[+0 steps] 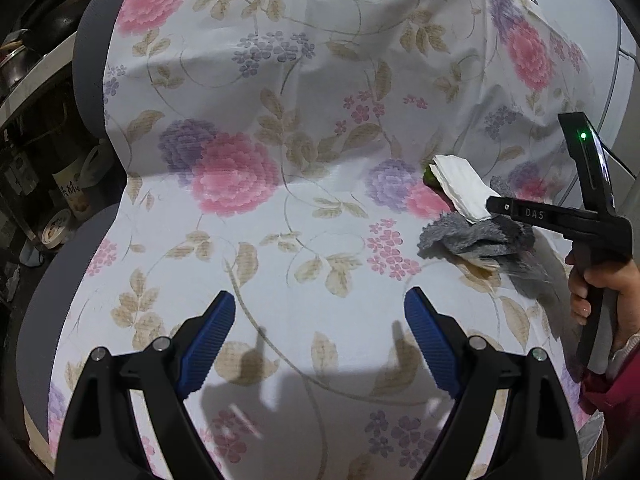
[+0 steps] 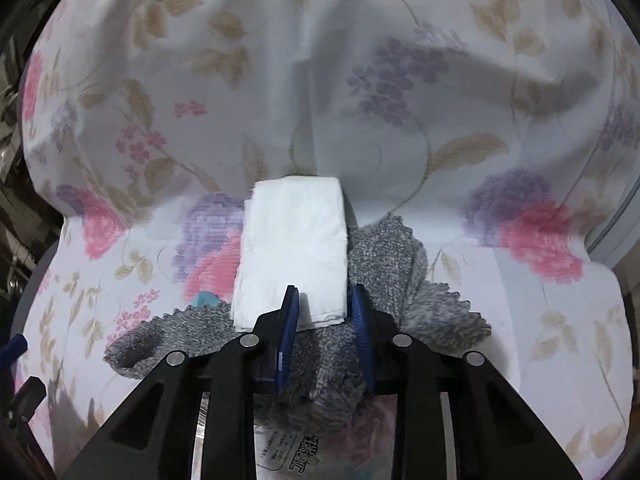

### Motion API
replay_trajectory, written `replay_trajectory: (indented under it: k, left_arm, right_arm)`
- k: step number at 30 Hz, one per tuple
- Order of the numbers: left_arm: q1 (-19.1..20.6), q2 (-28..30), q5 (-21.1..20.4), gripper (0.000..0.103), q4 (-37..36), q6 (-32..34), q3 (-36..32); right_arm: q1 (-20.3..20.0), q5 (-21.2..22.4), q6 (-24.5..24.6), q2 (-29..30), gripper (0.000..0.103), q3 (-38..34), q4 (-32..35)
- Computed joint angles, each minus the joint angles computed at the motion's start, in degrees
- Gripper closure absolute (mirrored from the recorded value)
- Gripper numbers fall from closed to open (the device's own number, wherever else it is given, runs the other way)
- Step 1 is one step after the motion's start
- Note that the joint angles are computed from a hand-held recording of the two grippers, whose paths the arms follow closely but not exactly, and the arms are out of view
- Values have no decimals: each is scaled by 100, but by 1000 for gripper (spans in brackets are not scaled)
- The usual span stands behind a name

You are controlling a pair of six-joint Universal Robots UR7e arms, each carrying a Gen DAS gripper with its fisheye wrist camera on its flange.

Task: Collect trash
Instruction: 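Grasp the white tissue with the right gripper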

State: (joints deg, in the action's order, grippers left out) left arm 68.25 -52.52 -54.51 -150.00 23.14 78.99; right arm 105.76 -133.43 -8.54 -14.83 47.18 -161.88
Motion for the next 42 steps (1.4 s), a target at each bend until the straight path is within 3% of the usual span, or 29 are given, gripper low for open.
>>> replay_trajectory:
  k: [1,2,7,11,13,17,21,25,28,29,32,37,38,40,42]
  left_arm:
    - [-13,-17,3,19,3,4,21]
    - [-31,-39,7,19,1,14,50]
    - [-133,-152,-15,19,-47,64,196]
    - [-216,-173,-161,19,-70,143,290]
    - [-259,-140,-246,19,-27,168,308]
    - [-359,-30,-424,19,-47,392,339]
    - [-470,179,-699,19,10,691,237]
    - [-588,516,-793,19,45,878,29]
    - [-652,787,-779,19,27,1046,-131]
    - [-667,884,-760,19,65,1071,-209]
    - [-696,1195,-682,19,231,1144,-478]
    - [-677,1732,-334,19,706,1038,-1062]
    - [-677,1803,-267,22,736,1052,-1131]
    - [-677,1935,-96,41,801,1117,-1254]
    - [-660,1985,-123,70,885,1101,-1355]
  right_arm:
    - [28,103,-130,-47,98,111,-145]
    - [63,108,-192,-74,100,172,-222]
    - [320,282,-784,-531,101,1065,-1505]
    - [514,338,-849,-1210,101,2211,-2232]
    - [579,166,-822,-1465,101,2716,-2524]
    - [581,-186,-353,-2015,100,3784,-2816]
    - [345,-231,466,-2450,100,4596,-2391]
    - [143,-90,821,-2548,92,4785,-2060]
    - [155,-135,597,-2553,63,4873,-2520]
    - [174,-179,442,-2547,60,4897,-2786]
    - [188,-146,165,-2583,60,4964,-3354]
    - [128,-21,61,-2714,60,5067,-3596]
    - [109,-4,74,-2730,60,5085,-3602]
    - [83,12,122,-2757,60,5122,-3609]
    - [64,26,155,-2779,60,5158,-3631]
